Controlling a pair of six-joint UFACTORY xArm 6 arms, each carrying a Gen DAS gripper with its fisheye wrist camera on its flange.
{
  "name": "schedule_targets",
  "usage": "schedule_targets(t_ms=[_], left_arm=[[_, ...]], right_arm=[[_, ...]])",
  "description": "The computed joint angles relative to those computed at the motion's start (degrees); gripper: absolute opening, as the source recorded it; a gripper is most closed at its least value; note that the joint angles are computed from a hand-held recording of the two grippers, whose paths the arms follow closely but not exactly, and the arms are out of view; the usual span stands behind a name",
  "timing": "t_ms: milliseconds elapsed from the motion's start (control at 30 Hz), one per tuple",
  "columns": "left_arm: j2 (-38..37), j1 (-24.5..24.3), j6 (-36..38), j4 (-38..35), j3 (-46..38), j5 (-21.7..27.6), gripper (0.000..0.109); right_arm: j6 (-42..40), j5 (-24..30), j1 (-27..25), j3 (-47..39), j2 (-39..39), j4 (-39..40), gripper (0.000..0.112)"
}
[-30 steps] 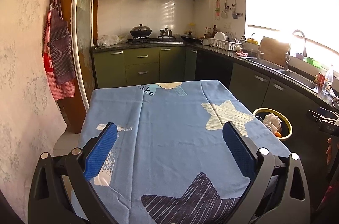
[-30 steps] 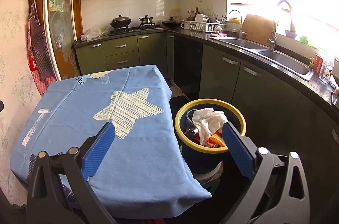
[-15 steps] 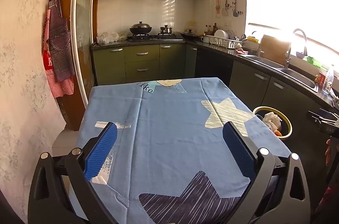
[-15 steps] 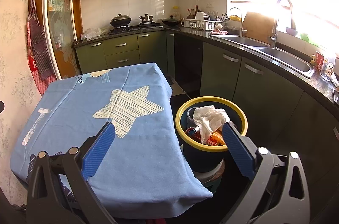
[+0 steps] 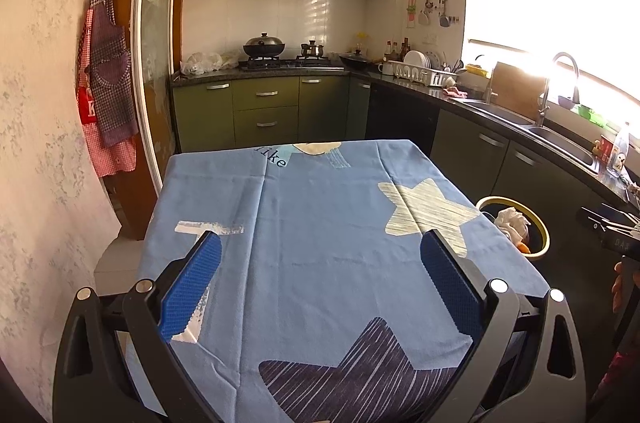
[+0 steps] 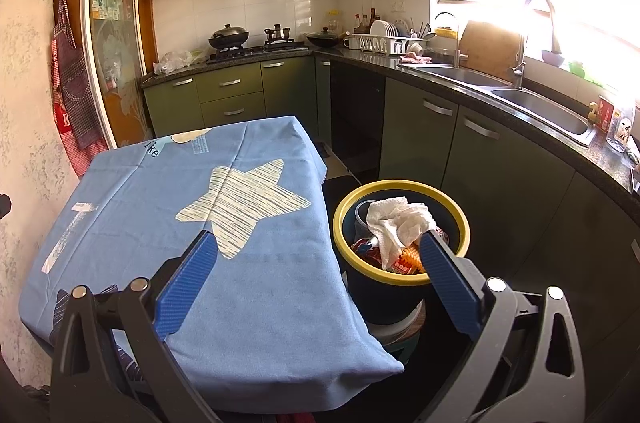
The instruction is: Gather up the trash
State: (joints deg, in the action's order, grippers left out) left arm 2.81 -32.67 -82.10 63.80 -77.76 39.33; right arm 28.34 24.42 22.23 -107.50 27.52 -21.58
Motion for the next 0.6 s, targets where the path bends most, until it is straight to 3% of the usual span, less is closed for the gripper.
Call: schedule_targets(t_ms=[600], left_arm=[[-0.28, 0.31, 0.20, -0.45, 0.62, -0.70, 0.098]], right_arm=[[0.07, 0.45, 0.08, -0.38, 0.36, 0.18, 0.096]])
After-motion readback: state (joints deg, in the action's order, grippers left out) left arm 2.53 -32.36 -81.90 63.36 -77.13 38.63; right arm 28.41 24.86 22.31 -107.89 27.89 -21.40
